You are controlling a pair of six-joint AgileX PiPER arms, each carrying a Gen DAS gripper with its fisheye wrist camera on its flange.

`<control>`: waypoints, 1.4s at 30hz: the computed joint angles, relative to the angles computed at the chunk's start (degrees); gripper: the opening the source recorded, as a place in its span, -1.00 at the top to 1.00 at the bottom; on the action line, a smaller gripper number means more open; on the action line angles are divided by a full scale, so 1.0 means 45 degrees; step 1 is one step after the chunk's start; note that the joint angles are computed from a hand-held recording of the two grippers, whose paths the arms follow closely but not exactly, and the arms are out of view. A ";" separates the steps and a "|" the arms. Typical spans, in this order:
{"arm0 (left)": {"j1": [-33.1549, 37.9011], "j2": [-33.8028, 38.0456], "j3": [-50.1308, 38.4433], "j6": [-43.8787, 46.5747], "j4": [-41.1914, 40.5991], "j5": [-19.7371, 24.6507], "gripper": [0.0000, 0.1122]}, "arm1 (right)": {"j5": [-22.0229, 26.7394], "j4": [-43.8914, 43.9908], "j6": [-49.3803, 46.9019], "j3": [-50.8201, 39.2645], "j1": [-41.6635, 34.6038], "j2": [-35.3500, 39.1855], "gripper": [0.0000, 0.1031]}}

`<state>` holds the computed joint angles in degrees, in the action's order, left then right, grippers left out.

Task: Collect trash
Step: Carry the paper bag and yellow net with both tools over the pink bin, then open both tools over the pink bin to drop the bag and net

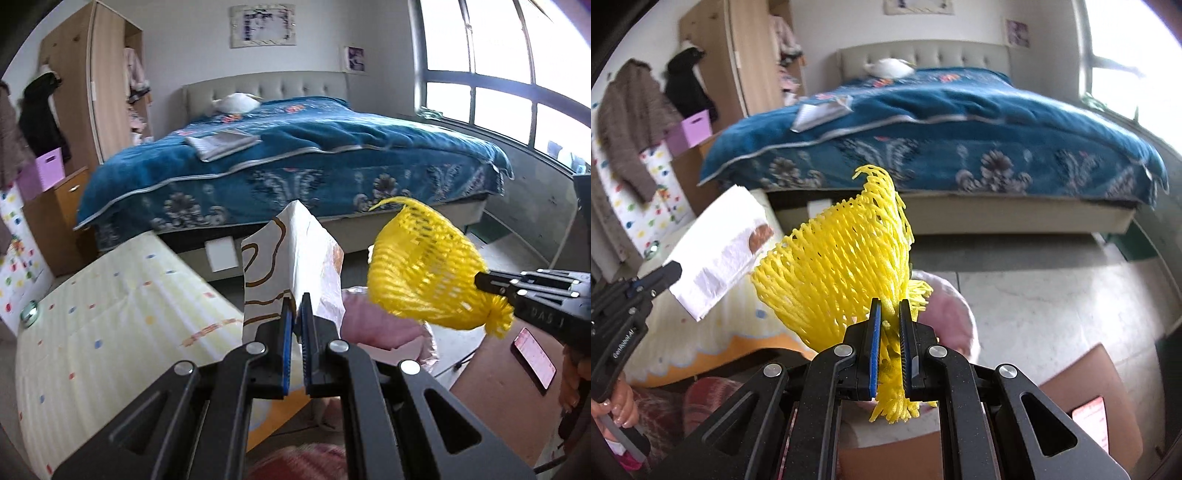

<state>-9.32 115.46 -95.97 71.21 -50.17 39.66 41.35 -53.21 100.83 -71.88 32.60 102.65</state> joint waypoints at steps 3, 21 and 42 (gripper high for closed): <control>-0.0501 0.0358 -0.0489 -0.0501 0.0344 0.0053 0.95 | -0.0813 -0.0229 0.0424 0.0955 -0.0519 -0.0213 0.82; -0.1431 0.2573 -0.3155 -0.3731 0.3325 0.0764 -0.11 | -0.3015 -0.0370 0.1215 0.2133 -0.2237 0.0644 0.11; 0.1934 -0.0380 -0.1379 -0.3876 0.2672 0.1450 -0.72 | 0.0077 0.2062 -0.2326 -0.1741 0.0007 0.0481 -0.77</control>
<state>-0.61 113.75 -102.17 53.76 -38.14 46.19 41.70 -43.93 90.36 -79.71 32.63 104.81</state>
